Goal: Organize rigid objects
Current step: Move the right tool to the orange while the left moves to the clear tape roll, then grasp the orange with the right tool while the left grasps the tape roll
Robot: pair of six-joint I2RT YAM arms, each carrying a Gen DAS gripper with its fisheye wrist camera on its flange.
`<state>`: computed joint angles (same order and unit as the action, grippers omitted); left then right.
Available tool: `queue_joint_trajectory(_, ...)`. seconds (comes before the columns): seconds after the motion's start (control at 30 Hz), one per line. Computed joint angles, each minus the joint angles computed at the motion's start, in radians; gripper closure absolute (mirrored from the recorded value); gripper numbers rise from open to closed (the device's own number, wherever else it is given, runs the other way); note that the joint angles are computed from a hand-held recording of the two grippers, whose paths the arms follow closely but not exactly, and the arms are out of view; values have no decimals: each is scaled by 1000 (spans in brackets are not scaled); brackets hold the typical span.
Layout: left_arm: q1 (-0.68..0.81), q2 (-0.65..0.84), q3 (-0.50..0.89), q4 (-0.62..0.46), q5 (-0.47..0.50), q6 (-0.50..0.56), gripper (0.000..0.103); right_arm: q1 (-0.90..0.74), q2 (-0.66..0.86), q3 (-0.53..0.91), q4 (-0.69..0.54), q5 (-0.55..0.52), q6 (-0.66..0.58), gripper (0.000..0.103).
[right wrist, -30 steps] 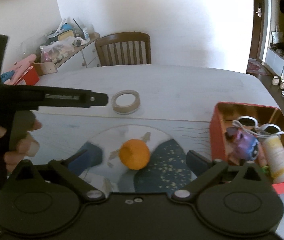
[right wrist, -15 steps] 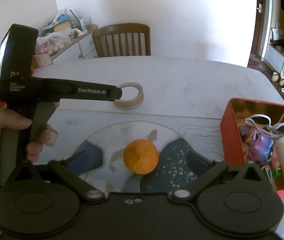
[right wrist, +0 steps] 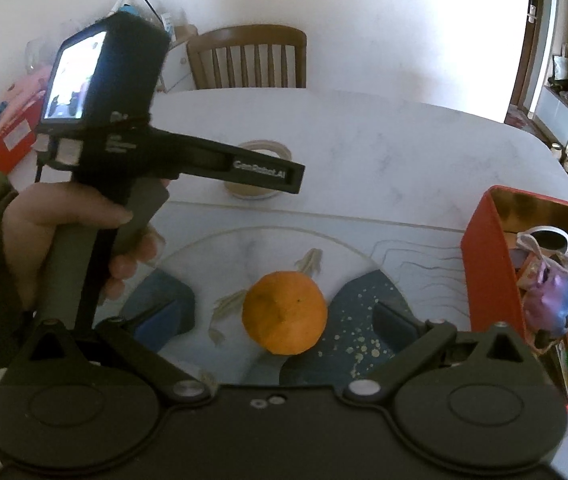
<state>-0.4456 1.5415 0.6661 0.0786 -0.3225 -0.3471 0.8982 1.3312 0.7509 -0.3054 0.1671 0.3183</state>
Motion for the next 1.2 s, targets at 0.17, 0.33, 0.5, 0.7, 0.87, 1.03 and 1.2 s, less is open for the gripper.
queue_joint_trajectory(0.17,18,88,37,46,1,15,2,-16,51,16,23,-8,-17,2)
queue_joint_trajectory(0.33,31,152,60,86,-13,15,2,-27,89,21,47,-11,-18,6)
queue_joint_trajectory(0.5,24,186,67,101,-42,19,2,-29,114,24,59,-11,-26,17)
queue_joint_trajectory(0.7,26,200,65,122,-48,18,2,-17,130,31,58,-3,-24,27)
queue_joint_trajectory(0.87,1,201,65,119,-69,1,2,-12,142,36,57,2,-24,37)
queue_joint_trajectory(1.03,9,191,63,121,-55,7,15,-9,142,42,43,1,-18,50)
queue_joint_trajectory(1.2,6,182,75,95,-46,9,26,0,139,38,44,8,-16,50)
